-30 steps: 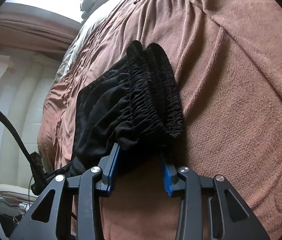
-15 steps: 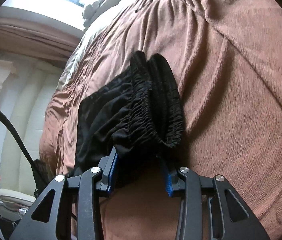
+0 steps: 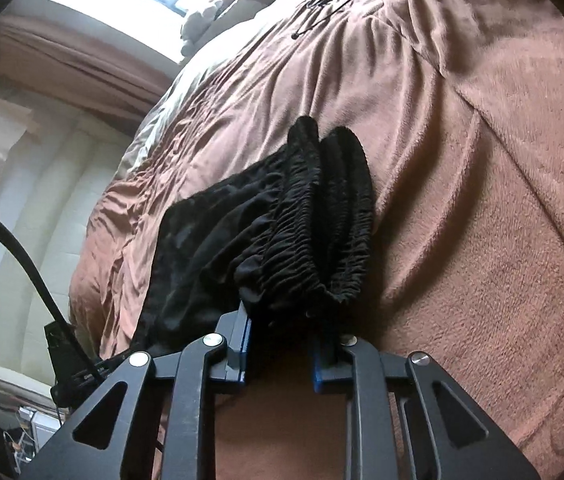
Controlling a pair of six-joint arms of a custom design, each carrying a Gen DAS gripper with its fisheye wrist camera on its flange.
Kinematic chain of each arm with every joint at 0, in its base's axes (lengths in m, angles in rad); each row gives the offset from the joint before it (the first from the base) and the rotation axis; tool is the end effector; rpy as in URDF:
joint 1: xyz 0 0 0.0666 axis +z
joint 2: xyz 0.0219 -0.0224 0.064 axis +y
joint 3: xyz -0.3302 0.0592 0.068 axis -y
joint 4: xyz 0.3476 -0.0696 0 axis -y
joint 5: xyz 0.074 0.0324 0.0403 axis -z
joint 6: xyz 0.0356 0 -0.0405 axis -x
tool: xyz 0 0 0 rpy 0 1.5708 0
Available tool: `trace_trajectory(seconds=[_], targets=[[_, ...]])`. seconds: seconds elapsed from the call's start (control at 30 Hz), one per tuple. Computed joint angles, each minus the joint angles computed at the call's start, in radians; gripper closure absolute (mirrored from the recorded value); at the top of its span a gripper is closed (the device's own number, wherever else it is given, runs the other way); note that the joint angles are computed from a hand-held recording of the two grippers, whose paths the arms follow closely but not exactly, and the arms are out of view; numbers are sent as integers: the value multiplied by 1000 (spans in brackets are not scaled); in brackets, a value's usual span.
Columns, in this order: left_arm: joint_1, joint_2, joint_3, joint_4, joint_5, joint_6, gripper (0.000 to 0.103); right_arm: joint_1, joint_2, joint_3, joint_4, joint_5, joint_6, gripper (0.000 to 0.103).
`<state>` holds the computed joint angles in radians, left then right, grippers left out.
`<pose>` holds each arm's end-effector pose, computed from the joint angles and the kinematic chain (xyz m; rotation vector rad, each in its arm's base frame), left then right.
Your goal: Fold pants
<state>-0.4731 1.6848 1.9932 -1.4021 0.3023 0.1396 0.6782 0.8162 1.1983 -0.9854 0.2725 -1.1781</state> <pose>0.4469 -0.2411 0.4604 0.5501 2.6622 -0.5937 0.2063 0.1534 0.4858 0.7128 2.1378 0.7606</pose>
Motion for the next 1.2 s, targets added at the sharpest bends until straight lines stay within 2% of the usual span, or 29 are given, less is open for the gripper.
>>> trace_trajectory(seconds=[0.27,0.47,0.67,0.9,1.2], targets=[[-2,-30,29,-33,4,3,98,43,-12,10,-25,20,1,85],[-7,-90,-7,-48,-7,-1,98,46,-35,22,-55,5,15,85],[17,-190,-103,-49,4,37,98,56,-21,42,-61,-31,29,85],[75,-355,-274,-47,0,81,98,94,37,81,-73,-68,75,85],[142,-494,-403,-77,7,86,98,130,111,133,-94,-102,124,86]])
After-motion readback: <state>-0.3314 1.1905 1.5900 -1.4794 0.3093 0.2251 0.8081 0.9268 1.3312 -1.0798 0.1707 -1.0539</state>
